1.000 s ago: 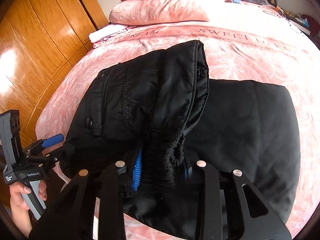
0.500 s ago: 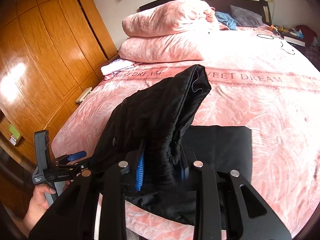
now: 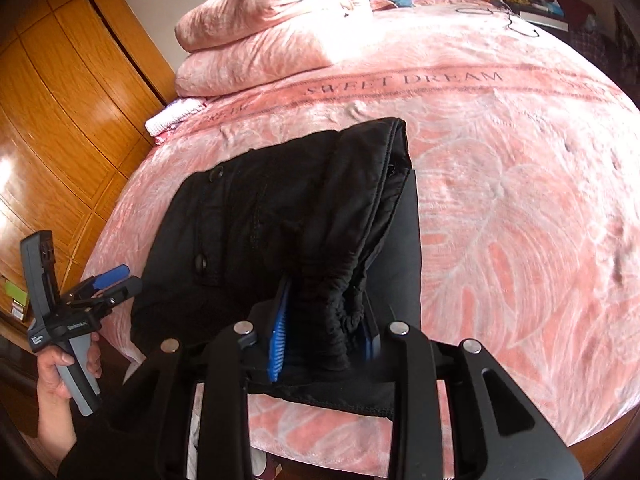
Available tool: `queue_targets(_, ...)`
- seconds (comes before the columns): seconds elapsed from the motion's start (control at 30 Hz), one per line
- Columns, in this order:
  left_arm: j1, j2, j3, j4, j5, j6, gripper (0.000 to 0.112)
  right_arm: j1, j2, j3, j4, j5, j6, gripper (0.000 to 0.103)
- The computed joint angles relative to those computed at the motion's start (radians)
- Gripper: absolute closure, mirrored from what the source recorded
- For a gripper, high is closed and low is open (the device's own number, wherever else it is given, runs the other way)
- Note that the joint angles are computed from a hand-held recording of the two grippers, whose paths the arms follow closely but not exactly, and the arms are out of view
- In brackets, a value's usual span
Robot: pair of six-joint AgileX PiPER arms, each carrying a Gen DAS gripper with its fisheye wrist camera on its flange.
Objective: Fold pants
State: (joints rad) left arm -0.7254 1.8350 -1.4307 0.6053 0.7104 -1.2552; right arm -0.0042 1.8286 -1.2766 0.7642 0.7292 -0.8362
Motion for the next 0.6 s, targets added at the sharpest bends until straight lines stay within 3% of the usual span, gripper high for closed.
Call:
queue_targets(0.17, 0.002, 0.058, -0.06, -0.046, 0.022, 0.055, 0.013, -0.023, 0.094, 0.01, 0.046, -0.011, -0.04, 0.068)
queue_targets(0.3, 0.003, 0.073, -0.054, -0.072, -0.003, 0.06, 0.013, -0.022, 0.083, 0.01, 0.029, -0.001, -0.039, 0.065)
queue_targets(0.5, -0.012, 0.065, -0.05, -0.038, 0.017, 0.04, 0.013, -0.041, 0.036, -0.031, 0.018, 0.037, -0.029, 0.048)
queue_targets(0.6, -0.012, 0.067, -0.061, -0.04, 0.024, 0.05, 0.013, -0.043, 0.047, -0.102, 0.009, 0.057, -0.002, 0.048)
